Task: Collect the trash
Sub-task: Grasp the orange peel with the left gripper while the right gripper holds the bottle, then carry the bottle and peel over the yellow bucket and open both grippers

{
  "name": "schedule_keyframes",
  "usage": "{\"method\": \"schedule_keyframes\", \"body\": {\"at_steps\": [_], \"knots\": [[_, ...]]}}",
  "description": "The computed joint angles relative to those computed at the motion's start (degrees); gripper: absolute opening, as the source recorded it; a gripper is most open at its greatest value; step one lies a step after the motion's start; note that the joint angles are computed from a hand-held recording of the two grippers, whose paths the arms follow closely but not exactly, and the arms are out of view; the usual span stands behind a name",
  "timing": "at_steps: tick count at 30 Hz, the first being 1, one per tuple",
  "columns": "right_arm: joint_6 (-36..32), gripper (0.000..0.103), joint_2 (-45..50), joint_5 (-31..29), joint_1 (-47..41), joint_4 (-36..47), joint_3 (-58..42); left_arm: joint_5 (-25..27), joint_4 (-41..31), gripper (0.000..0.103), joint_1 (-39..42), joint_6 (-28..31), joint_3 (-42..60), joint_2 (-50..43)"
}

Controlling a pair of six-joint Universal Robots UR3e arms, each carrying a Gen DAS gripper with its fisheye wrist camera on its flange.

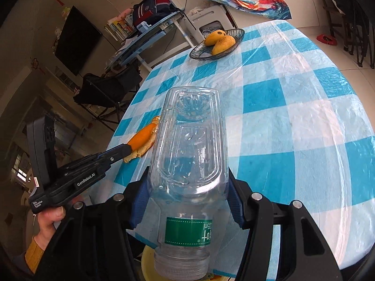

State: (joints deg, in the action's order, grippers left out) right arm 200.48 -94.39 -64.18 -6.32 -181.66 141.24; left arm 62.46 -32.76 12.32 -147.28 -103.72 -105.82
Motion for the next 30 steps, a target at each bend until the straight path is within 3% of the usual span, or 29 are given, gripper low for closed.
{"method": "schedule_keyframes", "body": {"at_steps": [9,16,30], "knots": [[1.5,0.057,1.7,-4.6,10.8,-11.2,1.5,-8.5,-6.6,0.008,10.9,4.7,-14.5,20.4],[0.5,0.058,6.4,-11.6,21.1,-12.8,-2.2,-13.8,-22.0,0.008,21.9,14.1,-20.6,36.6],[3.9,0.058,7.6,-18.1,28.2,-15.7,-1.4,-19.0,-54.8,0.008,39.7,35.1,-23.8,59.9]]}}
